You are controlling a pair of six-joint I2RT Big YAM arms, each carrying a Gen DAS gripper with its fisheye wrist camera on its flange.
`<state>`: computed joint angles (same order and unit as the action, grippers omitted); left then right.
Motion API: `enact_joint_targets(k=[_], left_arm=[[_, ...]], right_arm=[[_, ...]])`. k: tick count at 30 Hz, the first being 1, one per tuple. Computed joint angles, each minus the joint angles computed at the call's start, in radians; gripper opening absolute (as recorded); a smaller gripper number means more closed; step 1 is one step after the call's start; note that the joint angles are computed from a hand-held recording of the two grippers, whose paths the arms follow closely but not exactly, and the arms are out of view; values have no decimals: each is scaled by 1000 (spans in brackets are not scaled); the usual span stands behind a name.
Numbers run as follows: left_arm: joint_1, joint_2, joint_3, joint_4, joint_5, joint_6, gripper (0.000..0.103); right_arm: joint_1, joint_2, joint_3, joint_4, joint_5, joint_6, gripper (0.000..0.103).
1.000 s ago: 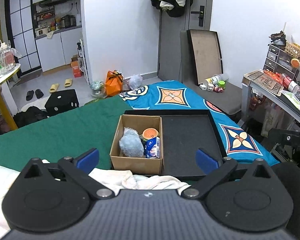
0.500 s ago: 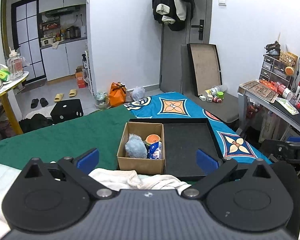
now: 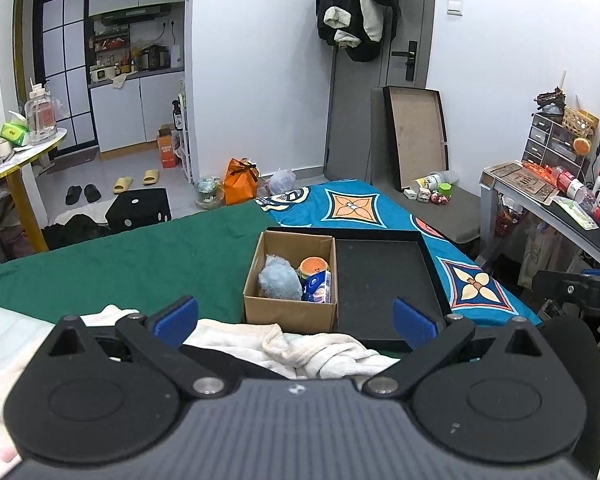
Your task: Organize soft objects
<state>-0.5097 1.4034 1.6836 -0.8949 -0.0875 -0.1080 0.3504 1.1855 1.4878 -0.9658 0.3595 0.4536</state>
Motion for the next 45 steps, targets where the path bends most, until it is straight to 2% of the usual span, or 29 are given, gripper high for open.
enact_joint_targets(k=[18, 45], left_arm=[[20, 8, 11, -9, 38, 12, 102], [-2, 51, 93, -44, 16, 34, 102]], right_arm=[[11, 16, 12, -27, 12, 33, 103], [-10, 18, 35, -29, 11, 10, 103]])
